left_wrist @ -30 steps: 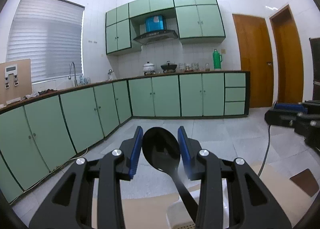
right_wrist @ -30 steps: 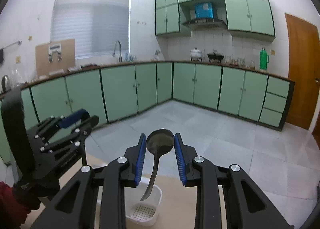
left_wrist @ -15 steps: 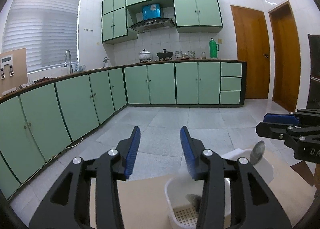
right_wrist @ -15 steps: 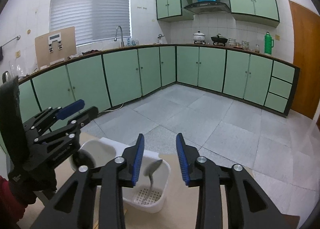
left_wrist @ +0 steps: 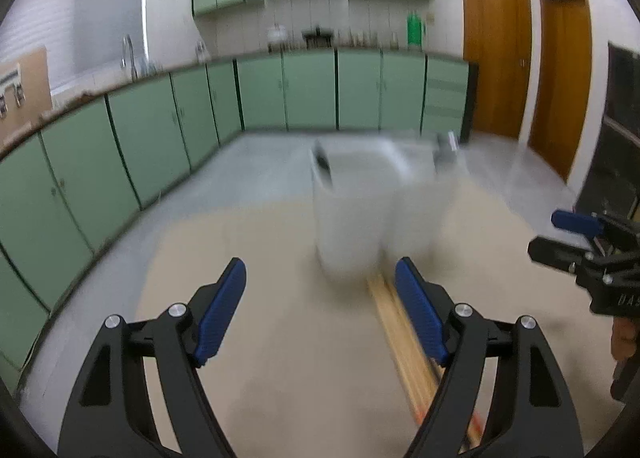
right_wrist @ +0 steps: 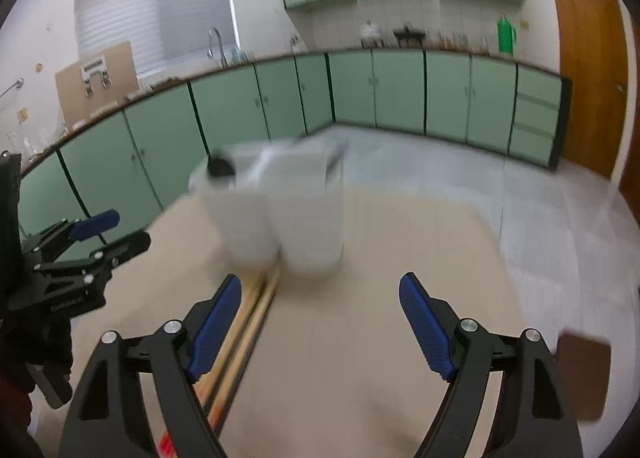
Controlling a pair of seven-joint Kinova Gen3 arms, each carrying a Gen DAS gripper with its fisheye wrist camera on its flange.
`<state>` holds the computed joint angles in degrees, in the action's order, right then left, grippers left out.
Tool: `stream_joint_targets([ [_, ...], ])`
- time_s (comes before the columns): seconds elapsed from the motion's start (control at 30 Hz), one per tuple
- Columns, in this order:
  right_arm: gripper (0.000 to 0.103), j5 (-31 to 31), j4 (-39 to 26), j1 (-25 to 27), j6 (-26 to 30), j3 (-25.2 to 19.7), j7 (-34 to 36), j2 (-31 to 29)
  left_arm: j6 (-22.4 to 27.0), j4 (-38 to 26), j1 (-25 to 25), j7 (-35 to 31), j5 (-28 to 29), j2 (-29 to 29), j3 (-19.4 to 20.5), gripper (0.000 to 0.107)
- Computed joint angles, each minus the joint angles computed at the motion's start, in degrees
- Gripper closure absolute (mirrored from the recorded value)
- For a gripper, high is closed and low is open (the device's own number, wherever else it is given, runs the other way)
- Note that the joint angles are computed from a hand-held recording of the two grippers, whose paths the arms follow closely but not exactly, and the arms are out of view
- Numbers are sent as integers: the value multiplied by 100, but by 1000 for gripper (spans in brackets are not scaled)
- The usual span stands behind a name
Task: Organize utensils
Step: 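Withdraw both open tools back toward the chopsticks on the mat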
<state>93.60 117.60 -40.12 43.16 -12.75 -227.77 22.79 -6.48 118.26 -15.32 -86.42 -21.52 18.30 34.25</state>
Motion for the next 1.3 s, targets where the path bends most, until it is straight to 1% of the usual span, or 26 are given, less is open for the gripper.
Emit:
stream_joint_targets([
  [0.07, 23, -211, 130, -153, 76, -105, -155, 60, 220, 254, -123, -41, -50, -34, 80, 32],
  [0.1, 23, -360, 161, -245, 109, -139, -211, 101, 240, 423, -87, -119, 13, -69, -10, 32],
  [0.17, 23, -508, 279, -450, 103, -193, -504, 176, 189, 702, -140, -214, 119, -100, -55, 32],
  [0.2, 23, -559, 336, -559, 91, -224, -647, 213, 134, 851, -74, -263, 188, -109, -166, 32],
  [0.23, 23, -609, 377, -662, 106, -236, -697, 225, 109, 956, 14, -290, 235, -128, -290, 32],
  [0.27, 23, -663, 393, -753, 102, -250, -702, 247, 118, 1079, 8, -306, 249, -148, -333, 32],
  [0.33, 23, -627, 446, -868, -28, -268, -762, 267, 104, 1240, -72, -312, 261, -157, -310, 32],
  [0.43, 23, -794, 348, -1045, -97, -287, -534, 376, 134, 1375, -136, -283, 287, -192, -309, 32],
  [0.53, 23, -1147, 120, -1309, 74, -201, -20, 529, 59, 1484, -52, -219, 403, -260, -345, 31],
  [0.6, 23, -1216, 49, -1395, -3, -113, 130, 565, 82, 1508, -185, -97, 295, -260, -192, 31],
  [0.63, 23, -1286, 4, -1427, -15, -70, 209, 581, 84, 1511, -168, -106, 313, -262, -187, 31],
  [0.67, 23, -1423, -78, -1468, 8, -35, 343, 624, 54, 1534, -46, -115, 340, -280, -288, 31],
  [0.73, 23, -1570, -162, -1504, -58, 67, 516, 677, 134, 1473, 405, -155, 478, -306, -690, 31],
  [0.77, 23, -1638, -191, -1512, -110, 113, 599, 691, 186, 1437, 522, -161, 543, -294, -784, 31],
  [0.87, 23, -1715, -235, -1581, -181, 238, 729, 695, 238, 1414, 416, -169, 625, -271, -657, 31],
  [0.93, 23, -1840, -285, -1618, -174, 310, 872, 713, 235, 1418, 508, -224, 698, -283, -723, 31],
  [1.03, 23, -2044, -258, -1751, -21, 388, 892, 714, 187, 1458, 280, -234, 671, -276, -500, 30],
  [1.1, 23, -2123, -182, -1790, 36, 449, 780, 684, 155, 1491, -37, -187, 578, -262, -185, 30],
  [1.13, 23, -2135, -113, -1796, 46, 473, 672, 650, 113, 1520, -121, -177, 540, -268, -103, 30],
  [1.23, 24, -1999, 36, -1805, 35, 492, 372, 603, -82, 1643, -197, -93, 348, -335, -21, 28],
  [1.3, 27, -1823, 65, -1796, 19, 458, 274, 611, -141, 1693, -299, 55, 109, -347, 101, 27],
])
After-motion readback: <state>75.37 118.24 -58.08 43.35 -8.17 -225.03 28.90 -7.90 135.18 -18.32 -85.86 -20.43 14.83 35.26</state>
